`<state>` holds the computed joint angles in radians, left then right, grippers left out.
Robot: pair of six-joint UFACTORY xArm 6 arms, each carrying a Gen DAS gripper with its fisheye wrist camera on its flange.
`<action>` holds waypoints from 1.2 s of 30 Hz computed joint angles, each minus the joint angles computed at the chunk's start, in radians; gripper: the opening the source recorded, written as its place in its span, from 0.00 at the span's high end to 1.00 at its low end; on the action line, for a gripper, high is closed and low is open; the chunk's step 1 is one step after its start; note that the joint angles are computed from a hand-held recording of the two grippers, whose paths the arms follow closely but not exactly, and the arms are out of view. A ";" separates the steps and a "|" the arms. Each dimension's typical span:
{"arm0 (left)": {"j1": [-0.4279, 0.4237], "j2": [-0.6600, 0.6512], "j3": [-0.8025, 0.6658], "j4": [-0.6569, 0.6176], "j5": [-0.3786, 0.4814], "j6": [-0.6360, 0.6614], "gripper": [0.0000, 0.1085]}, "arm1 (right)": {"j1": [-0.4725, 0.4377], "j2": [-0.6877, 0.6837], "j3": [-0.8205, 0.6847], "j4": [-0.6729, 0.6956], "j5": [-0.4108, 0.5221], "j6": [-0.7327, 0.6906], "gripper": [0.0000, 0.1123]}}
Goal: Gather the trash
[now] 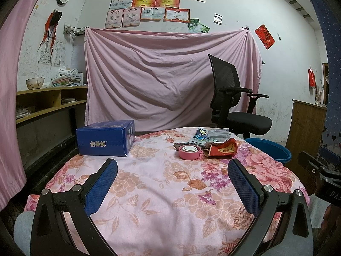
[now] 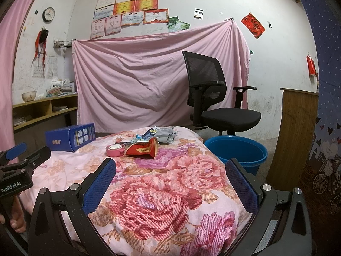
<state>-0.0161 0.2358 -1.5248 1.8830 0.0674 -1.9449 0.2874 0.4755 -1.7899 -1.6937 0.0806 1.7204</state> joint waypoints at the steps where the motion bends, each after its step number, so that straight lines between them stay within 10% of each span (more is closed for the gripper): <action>1: -0.001 0.000 0.000 0.000 0.001 0.000 0.07 | 0.000 0.000 0.000 -0.001 0.000 0.002 0.08; 27: -0.013 0.002 0.016 -0.100 0.035 0.105 0.07 | 0.002 0.007 -0.006 -0.046 -0.011 0.061 0.08; 36: -0.006 0.049 -0.066 -0.158 0.056 0.192 0.07 | -0.008 0.031 -0.013 0.344 -0.058 -0.286 0.08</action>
<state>-0.0219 0.2847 -1.5907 1.7245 0.1233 -1.7524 0.2798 0.5063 -1.8028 -1.3499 0.0225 1.4341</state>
